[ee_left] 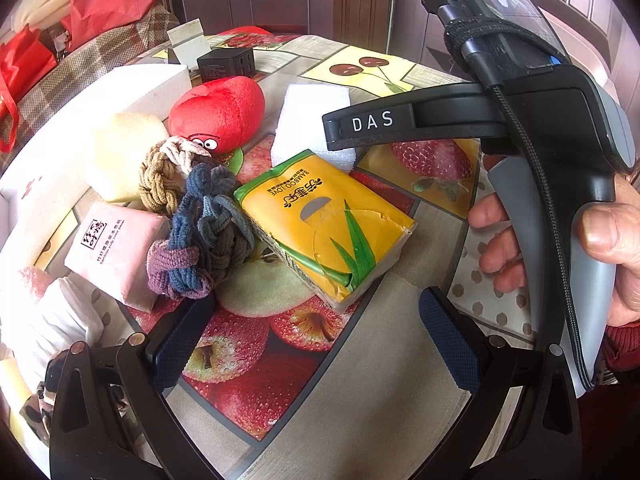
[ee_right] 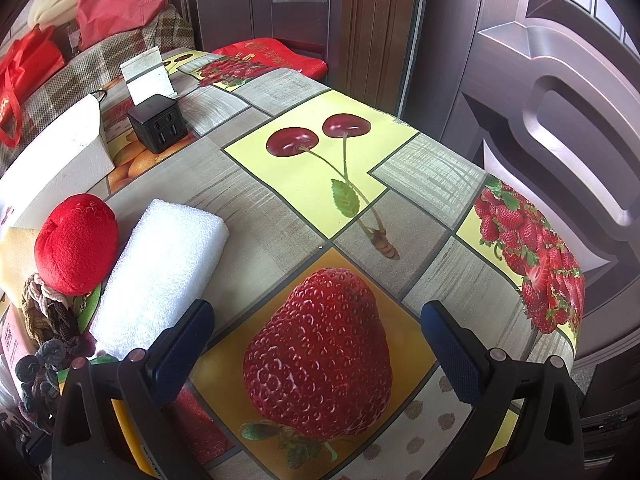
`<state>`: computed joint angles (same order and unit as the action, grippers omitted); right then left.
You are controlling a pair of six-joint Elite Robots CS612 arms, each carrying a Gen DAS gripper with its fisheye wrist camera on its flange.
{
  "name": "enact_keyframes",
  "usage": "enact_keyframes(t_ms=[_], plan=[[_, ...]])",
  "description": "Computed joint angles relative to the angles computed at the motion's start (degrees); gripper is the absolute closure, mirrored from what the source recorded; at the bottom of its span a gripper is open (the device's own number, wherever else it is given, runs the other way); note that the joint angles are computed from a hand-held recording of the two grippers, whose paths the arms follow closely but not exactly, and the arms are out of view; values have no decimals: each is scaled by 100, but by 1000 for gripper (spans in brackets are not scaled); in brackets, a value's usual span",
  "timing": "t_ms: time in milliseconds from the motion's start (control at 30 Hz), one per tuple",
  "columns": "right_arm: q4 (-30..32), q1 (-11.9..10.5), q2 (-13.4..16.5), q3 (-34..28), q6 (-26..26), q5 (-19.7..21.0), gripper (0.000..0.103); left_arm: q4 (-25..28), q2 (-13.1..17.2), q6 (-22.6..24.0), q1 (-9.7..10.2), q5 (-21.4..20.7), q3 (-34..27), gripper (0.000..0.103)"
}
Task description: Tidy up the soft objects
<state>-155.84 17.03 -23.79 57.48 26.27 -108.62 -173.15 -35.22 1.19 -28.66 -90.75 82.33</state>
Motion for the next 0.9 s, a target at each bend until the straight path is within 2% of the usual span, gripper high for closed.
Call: enact_keyframes(t_ms=[233,300,467,600,733,833,900], plan=[[-33,-5,-11,26,17,37,0,-75,-25,62,-38,-121,58,1],[-73,-11,-24,59,6,76,0,-383,-89,105,-62,-208,214,1],[-186,-44,-74,159,-254,212,0,-1295,-315,69,5,-844,697,1],[-220,-42,-83,185,-344,226,0,-2143,-506,-148,71,-1056,1069,1],[-227,-40,-83,188,-351,222,0,-2985,-702,-779,213,-874,1426,0],[-228,-41,-85,191,-352,225,0,-3455,-804,-1115,285,-243,1674,0],[-232,-41,-87,195,-350,226,0,-3521,-842,-1373,347,90,1777,0]])
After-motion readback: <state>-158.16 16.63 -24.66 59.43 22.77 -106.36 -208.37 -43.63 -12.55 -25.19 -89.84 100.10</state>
